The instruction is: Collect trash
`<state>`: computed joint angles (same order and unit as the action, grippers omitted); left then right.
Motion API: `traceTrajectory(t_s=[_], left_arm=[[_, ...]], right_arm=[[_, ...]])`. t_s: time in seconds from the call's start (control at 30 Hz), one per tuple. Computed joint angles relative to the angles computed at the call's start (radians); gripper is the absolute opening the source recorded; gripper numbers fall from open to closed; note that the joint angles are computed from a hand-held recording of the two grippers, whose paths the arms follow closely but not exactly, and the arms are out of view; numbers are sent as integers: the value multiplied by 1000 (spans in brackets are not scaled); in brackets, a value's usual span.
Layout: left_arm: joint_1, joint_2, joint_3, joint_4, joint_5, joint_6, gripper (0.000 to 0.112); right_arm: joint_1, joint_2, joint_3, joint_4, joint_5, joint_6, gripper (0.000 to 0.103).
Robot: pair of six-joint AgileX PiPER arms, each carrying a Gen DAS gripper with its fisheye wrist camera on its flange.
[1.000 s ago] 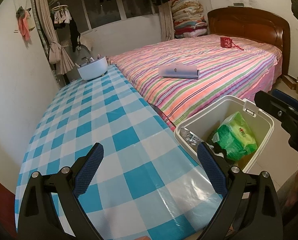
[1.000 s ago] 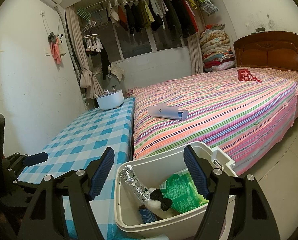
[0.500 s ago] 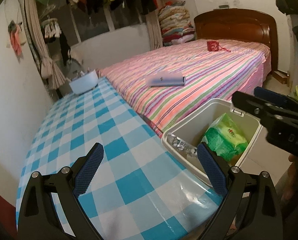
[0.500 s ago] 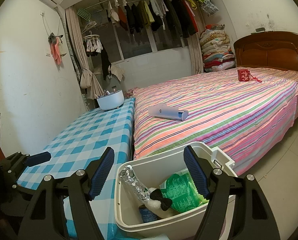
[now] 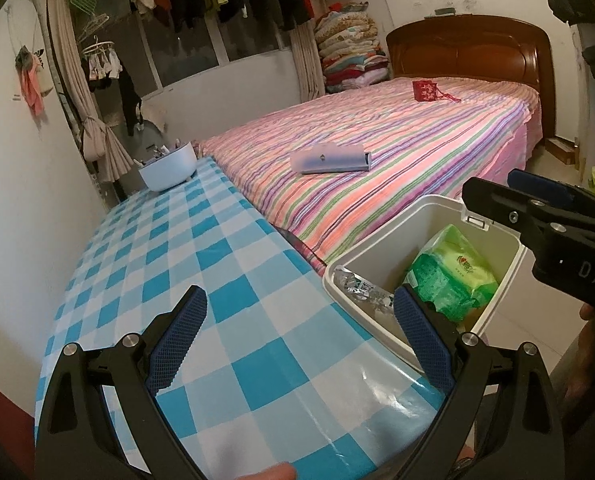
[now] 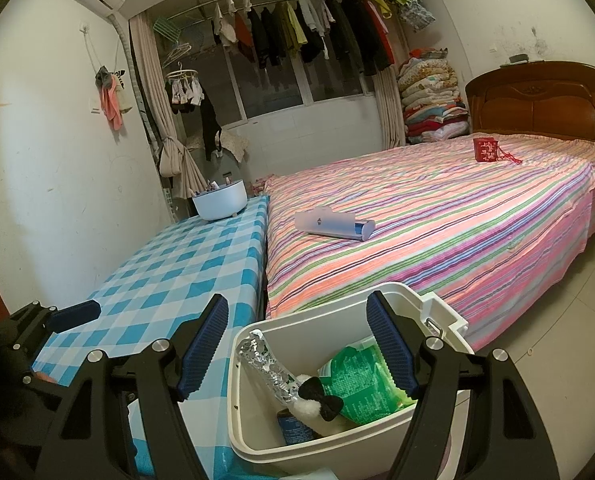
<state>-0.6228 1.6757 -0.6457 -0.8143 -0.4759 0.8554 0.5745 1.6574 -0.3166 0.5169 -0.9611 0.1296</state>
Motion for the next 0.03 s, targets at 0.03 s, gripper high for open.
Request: traceTrajectory(t_s=[0.03], left_arm=[[0,3,0,-1,-8,0,93]], right_arm=[[0,0,0,0,0,0,70]])
